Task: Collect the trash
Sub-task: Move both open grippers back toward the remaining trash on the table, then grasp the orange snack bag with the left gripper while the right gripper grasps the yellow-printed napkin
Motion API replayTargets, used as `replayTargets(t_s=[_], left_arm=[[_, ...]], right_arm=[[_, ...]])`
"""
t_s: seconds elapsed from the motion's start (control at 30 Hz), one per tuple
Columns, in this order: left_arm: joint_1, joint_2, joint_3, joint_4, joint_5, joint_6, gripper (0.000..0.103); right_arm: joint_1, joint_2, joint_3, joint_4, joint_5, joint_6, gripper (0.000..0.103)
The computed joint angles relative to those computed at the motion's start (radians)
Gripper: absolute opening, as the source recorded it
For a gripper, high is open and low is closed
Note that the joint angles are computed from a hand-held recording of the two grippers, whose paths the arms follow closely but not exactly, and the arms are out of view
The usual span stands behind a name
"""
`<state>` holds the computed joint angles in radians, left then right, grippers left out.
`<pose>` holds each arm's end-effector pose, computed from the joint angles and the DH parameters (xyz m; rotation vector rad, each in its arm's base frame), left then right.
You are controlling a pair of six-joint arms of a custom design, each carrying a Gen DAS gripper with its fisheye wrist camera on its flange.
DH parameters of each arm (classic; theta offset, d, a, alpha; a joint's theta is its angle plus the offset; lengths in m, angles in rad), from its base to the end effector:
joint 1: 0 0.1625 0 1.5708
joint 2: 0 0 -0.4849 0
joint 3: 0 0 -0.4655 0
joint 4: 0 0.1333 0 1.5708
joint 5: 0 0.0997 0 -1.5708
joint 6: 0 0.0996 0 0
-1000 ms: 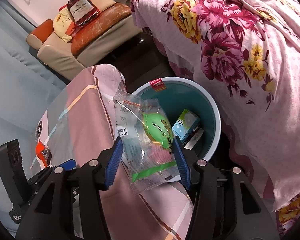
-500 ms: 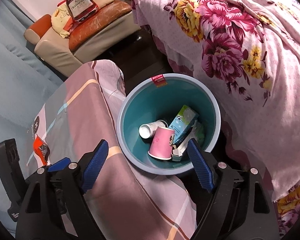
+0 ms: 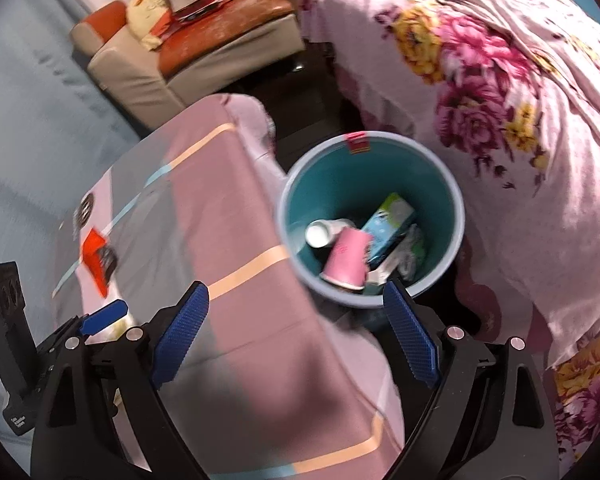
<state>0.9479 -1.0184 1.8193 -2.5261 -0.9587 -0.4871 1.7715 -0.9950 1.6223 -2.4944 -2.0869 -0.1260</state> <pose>-0.2475 -0.6712 0.1758 0.1145 2.6325 -0.6118 0.2343 -0.7295 0.2422 0.3227 -2.5899 0.4146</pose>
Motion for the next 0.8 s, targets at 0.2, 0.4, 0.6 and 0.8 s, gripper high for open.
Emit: replayTargets(t_s=[0.2, 0.4, 0.6, 0.8], left_arm=[[-0.02, -0.126, 0.116, 0.005, 0.057, -0.041, 0.094], [-0.04, -0.276, 0.244, 0.022, 0.121, -0.12, 0.094], [-0.056, -0.423, 0.354, 0.076, 0.183, -0.225, 0.094], [-0.076, -0.552, 0.455, 0.139, 0.221, -0.334, 0.094]], right_arm=[[0.047, 0.007, 0.042, 0.019, 0.018, -0.009, 0.085], [0.095, 0.028, 0.083, 0.056, 0.023, -0.025, 0.085], [0.134, 0.061, 0.114, 0.069, 0.025, -0.032, 0.085], [0.147, 0.104, 0.138, 0.079, 0.036, -0.032, 0.085]])
